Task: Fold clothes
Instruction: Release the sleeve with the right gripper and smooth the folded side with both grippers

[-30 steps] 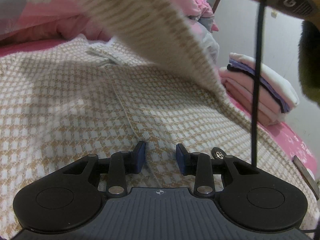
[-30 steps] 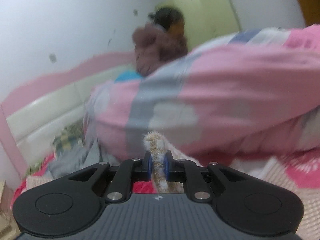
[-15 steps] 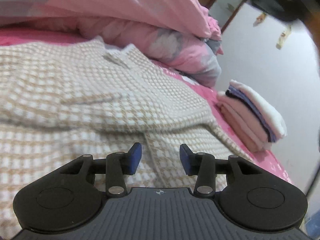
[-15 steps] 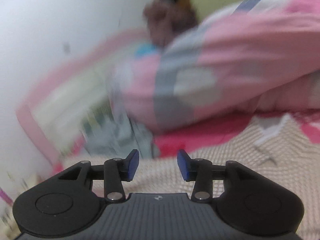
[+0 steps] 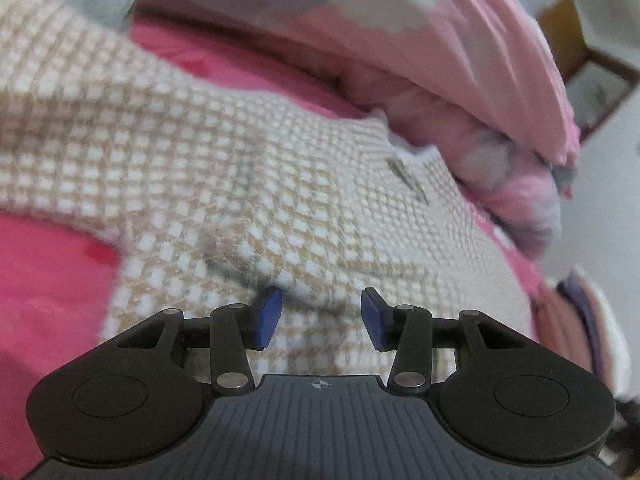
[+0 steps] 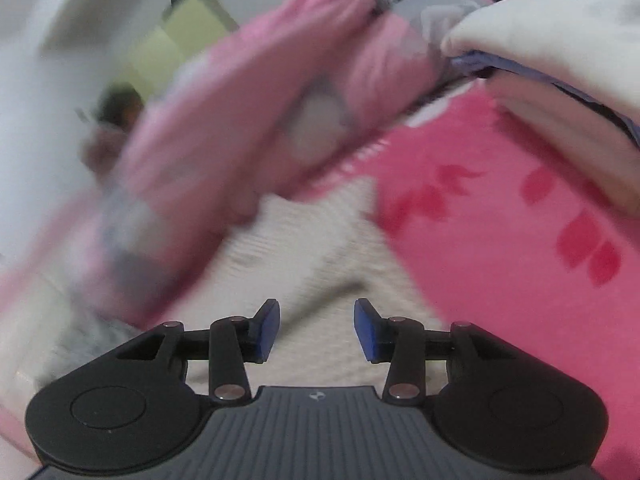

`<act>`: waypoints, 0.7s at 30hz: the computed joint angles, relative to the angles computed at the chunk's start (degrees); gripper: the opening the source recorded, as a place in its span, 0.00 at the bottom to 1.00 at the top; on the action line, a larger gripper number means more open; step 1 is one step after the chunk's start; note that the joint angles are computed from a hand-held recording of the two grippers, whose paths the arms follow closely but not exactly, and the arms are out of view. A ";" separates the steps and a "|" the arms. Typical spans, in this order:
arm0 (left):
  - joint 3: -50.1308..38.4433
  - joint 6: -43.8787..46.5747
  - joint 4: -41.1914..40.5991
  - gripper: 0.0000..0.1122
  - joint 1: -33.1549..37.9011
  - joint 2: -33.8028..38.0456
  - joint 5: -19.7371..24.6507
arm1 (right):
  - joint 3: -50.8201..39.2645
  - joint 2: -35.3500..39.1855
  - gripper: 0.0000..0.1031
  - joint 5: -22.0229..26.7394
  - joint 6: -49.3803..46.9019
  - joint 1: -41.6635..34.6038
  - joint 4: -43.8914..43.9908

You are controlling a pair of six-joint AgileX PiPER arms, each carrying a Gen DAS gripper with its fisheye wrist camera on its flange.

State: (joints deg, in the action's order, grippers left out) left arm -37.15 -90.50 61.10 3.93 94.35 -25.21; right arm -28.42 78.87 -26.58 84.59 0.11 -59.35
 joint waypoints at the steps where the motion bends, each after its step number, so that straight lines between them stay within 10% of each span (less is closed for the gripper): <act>1: 0.23 0.92 -1.74 0.39 0.06 0.20 -0.37 | -0.60 2.52 0.43 -1.80 -1.96 0.14 2.09; 16: 4.48 21.59 -32.96 0.38 -3.32 2.72 -5.89 | -1.00 27.48 0.18 -26.25 -16.92 -2.69 19.89; 21: 1.74 29.17 -44.43 0.12 -6.37 3.70 -2.30 | -0.42 27.97 0.18 -27.62 -19.52 -2.14 21.85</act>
State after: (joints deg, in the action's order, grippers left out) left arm -35.41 -61.33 16.66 -2.43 98.04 -27.51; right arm -28.84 106.84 -54.20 65.07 -2.03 -37.50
